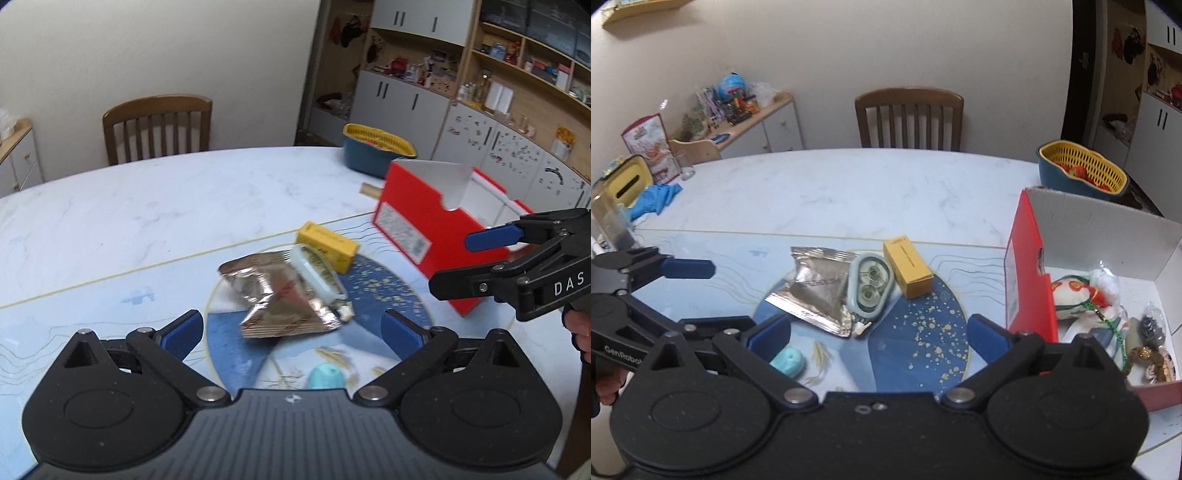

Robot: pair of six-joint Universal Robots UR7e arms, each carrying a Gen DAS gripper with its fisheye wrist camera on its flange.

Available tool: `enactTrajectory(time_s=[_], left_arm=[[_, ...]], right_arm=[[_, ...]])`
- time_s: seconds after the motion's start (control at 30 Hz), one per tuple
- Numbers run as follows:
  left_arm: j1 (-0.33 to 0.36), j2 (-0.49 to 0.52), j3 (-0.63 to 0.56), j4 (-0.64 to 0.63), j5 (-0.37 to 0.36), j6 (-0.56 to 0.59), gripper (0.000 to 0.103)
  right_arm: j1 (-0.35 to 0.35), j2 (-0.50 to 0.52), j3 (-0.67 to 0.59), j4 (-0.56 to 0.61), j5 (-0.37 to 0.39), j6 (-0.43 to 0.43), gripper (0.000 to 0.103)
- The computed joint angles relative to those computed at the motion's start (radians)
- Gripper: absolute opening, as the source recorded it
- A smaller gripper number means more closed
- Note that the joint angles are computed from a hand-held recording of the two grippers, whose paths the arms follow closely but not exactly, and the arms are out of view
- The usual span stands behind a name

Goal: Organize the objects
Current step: 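Withdraw both open tools from the box back over the table, then close the left tool on the foil snack packet while the right tool grips the blue-green tape dispenser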

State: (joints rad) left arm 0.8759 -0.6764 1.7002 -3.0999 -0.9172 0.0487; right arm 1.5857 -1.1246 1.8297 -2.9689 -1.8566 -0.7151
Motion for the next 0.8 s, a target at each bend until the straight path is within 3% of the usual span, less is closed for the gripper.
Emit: enactTrajectory(time_s=[0.43,0.8], left_arm=[[0.075,0.084,-0.119,0.043,-0.020,0.007,0.103],[0.101,0.136,-0.211,0.086,-0.051,-0.013,0.101]], right_arm=[[0.000,0.144,-0.142,0.086,-0.061,0.083,0.089],[-0.015,0.228,-0.265,0.201,-0.048,0.218,0.075]])
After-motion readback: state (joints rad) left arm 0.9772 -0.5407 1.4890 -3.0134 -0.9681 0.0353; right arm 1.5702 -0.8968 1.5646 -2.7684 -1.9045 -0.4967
